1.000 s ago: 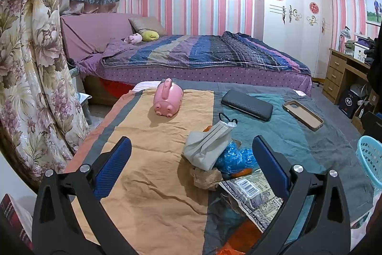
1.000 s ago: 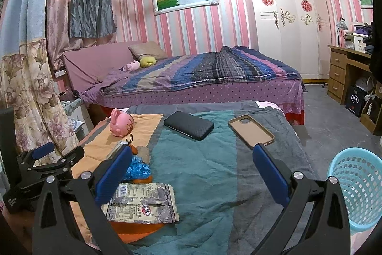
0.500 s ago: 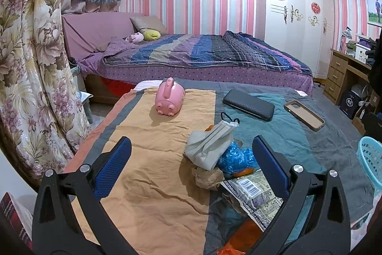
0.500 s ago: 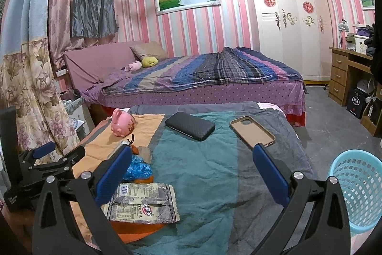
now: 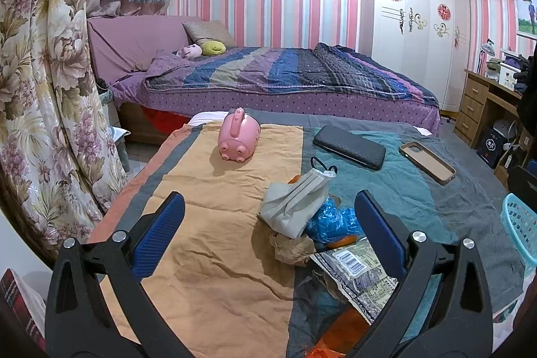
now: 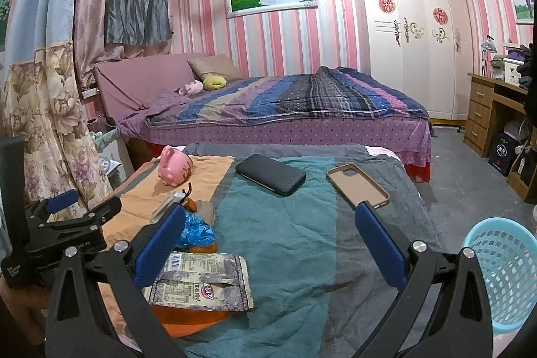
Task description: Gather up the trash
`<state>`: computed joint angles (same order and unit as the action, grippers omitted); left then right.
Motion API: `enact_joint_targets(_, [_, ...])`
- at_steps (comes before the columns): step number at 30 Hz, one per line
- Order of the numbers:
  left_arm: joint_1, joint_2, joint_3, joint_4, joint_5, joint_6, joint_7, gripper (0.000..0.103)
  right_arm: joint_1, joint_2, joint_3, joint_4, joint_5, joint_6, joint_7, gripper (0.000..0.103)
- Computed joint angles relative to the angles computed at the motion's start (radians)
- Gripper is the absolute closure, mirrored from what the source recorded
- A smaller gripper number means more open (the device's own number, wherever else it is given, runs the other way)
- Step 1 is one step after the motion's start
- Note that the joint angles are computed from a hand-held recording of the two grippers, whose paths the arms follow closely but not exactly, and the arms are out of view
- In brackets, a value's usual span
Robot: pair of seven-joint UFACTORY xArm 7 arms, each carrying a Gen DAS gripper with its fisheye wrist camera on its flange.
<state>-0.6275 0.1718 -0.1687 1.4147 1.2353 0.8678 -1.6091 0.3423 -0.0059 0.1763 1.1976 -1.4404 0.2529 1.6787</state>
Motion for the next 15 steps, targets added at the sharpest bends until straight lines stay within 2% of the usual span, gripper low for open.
enact_joint_targets(15, [-0.001,0.001,0.0,0.001,0.001,0.0,0.001,0.005,0.006,0.007,-0.002,0.003,-0.012,-0.007,-0.001,0.004])
